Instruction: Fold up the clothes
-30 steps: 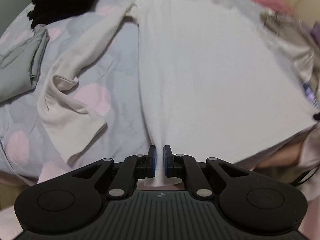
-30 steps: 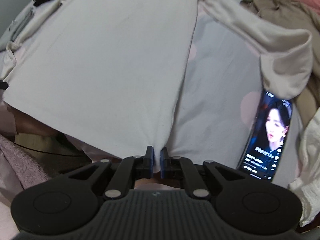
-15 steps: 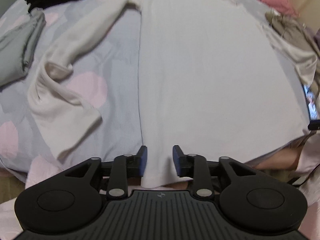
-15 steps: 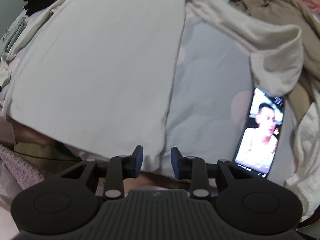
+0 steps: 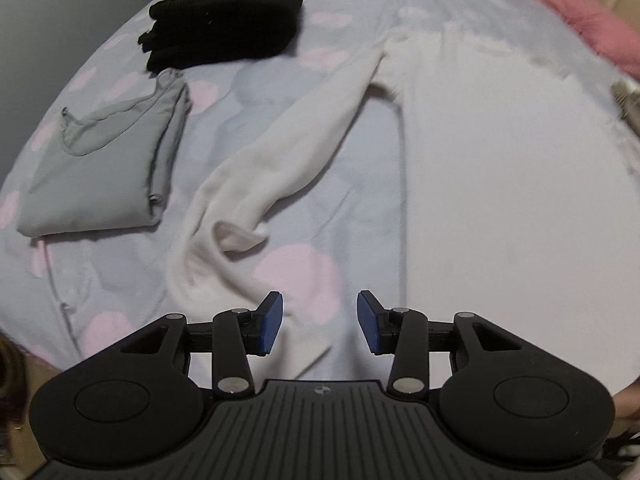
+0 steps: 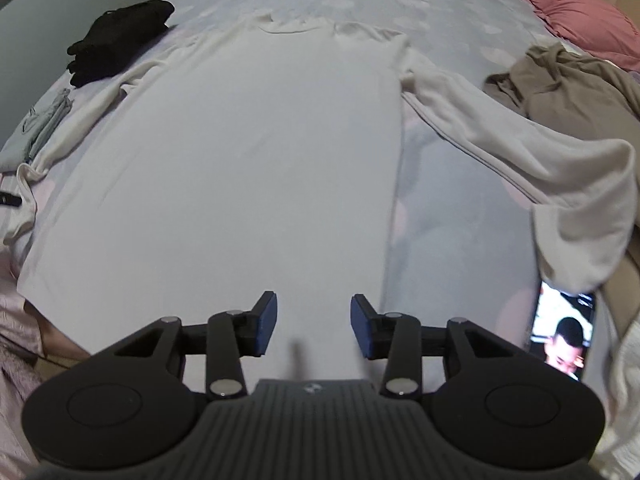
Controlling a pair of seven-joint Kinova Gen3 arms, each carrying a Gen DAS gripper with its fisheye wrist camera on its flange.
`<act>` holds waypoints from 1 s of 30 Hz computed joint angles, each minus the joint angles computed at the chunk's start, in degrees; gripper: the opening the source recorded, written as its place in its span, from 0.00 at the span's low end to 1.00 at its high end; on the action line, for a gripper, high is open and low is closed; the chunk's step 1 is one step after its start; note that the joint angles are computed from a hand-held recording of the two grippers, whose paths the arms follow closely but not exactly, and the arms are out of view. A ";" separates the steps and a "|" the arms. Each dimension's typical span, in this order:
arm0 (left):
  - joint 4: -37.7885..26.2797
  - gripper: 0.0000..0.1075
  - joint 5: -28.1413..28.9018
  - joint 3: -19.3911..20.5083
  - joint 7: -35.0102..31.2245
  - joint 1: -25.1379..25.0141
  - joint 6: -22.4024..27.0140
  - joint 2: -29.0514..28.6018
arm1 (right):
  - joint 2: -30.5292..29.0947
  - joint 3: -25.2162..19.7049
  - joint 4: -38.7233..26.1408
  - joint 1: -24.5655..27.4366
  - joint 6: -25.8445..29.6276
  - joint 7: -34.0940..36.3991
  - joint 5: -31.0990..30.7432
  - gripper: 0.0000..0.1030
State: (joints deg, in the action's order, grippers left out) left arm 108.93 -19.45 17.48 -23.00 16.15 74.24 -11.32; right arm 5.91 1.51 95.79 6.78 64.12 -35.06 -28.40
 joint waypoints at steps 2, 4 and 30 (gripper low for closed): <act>0.65 0.38 0.98 -0.52 -1.63 0.22 0.05 -0.01 | 0.28 -0.39 0.58 -0.54 -0.97 -0.50 -0.17 0.43; 1.86 0.41 1.82 -1.08 -2.47 0.10 -1.13 -0.01 | 0.31 -0.73 1.10 -1.08 -1.90 -1.02 -0.02 0.43; -6.37 0.04 -15.77 9.02 2.61 -14.69 2.41 -17.24 | 0.15 -1.86 2.93 -3.44 -3.72 -0.32 1.06 0.46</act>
